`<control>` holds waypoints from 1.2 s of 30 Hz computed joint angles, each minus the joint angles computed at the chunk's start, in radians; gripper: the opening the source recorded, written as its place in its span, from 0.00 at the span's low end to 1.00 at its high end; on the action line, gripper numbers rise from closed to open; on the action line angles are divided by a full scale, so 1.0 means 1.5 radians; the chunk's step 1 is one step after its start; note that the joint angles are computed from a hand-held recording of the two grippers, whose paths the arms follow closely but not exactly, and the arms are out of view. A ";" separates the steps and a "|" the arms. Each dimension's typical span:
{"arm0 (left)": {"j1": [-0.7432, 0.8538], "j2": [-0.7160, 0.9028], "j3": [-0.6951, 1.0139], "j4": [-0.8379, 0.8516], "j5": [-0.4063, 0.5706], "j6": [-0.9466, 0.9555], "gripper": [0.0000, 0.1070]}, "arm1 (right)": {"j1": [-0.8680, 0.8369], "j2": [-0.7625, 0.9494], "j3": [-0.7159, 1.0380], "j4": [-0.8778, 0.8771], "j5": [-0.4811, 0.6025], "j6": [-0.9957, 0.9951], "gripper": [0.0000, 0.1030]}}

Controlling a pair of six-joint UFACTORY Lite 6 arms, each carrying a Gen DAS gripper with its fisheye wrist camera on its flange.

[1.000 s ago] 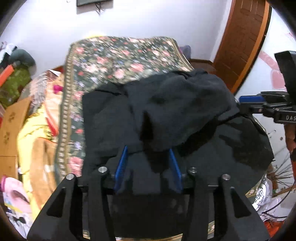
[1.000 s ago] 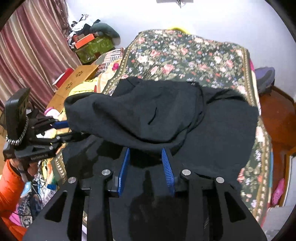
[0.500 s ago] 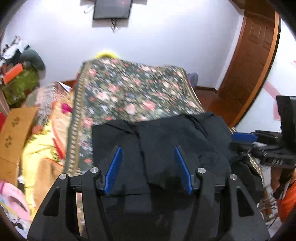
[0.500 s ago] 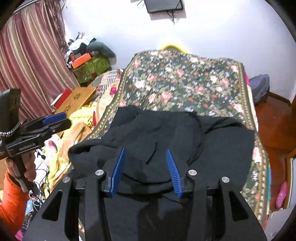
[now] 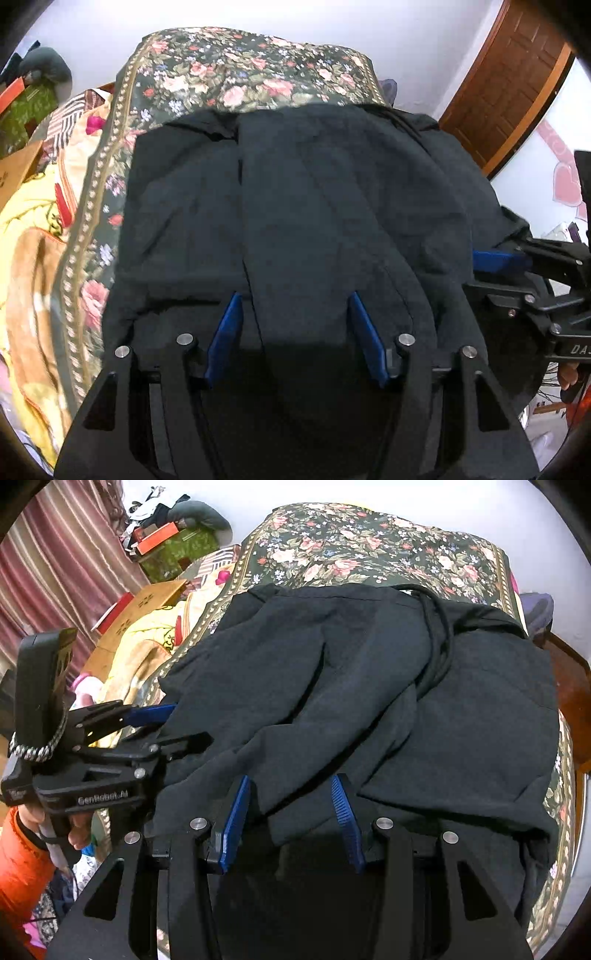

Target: Fold large clothes

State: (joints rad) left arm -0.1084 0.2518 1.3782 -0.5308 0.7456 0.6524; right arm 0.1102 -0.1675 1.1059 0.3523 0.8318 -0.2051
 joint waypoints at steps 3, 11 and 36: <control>0.011 -0.013 0.027 0.024 -0.001 -0.014 0.56 | -0.009 -0.013 0.017 -0.018 0.003 0.021 0.41; 0.134 -0.035 0.057 0.039 0.004 0.034 0.62 | -0.113 -0.120 0.013 -0.069 0.042 0.034 0.41; 0.470 0.238 0.047 -0.023 0.176 0.107 0.64 | -0.523 -0.346 -0.257 0.031 0.218 -0.152 0.53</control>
State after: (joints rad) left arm 0.5968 0.6094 1.4495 -0.5649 1.0101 0.8134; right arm -0.6746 -0.6866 0.7208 0.3995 1.1594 -0.4328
